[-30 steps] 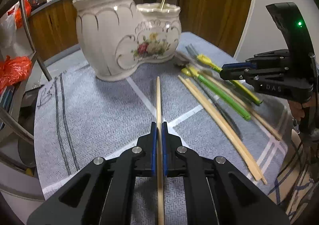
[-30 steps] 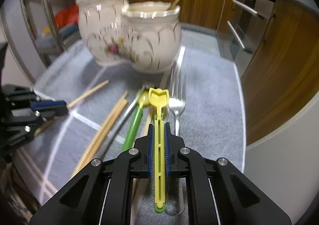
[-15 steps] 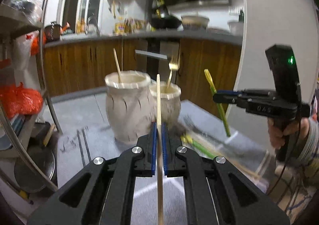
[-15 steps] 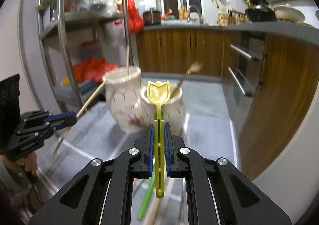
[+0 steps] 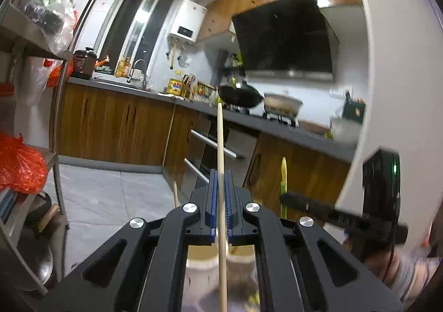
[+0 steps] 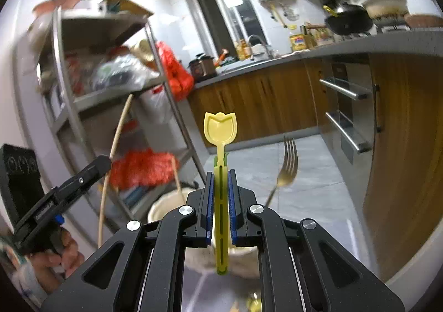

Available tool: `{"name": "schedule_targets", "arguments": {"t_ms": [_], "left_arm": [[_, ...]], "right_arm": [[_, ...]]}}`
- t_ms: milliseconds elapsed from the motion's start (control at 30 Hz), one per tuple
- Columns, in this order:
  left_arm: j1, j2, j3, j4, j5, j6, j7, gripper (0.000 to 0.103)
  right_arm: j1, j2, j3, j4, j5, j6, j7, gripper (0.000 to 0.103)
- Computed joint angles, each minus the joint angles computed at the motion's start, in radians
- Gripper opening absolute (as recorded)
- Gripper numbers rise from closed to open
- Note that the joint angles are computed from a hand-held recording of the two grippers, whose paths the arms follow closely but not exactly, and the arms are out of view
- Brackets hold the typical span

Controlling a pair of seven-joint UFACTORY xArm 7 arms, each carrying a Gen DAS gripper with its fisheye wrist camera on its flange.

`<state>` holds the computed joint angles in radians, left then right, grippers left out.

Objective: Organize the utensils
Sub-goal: 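Carry the chopstick with the left tool while the right tool carries the yellow spoon, then lower the chopstick into the larger cup while the right tool drops the spoon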

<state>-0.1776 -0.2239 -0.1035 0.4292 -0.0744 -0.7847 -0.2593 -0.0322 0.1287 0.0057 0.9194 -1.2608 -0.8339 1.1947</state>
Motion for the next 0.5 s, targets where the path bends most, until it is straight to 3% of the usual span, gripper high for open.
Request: {"name": "schedule_targets", "arguments": {"t_ms": [100,300,500], "left_arm": [[0.011,0.056,-0.013,0.054,-0.063,-0.009,0.033,0.005],[-0.016,0.171,-0.049,0.163,-0.263,-0.035,0.200,0.005],[-0.120,0.311,-0.061,0.298,-0.580,-0.080,0.496,0.005]], "right_arm": [[0.015,0.017,0.013,0.014,0.053,0.036,-0.011,0.010],[0.038,0.037,0.037,0.011,0.156,0.116,-0.117,0.010],[0.063,0.055,0.066,-0.019,0.310,0.170,-0.299,0.010]]}}
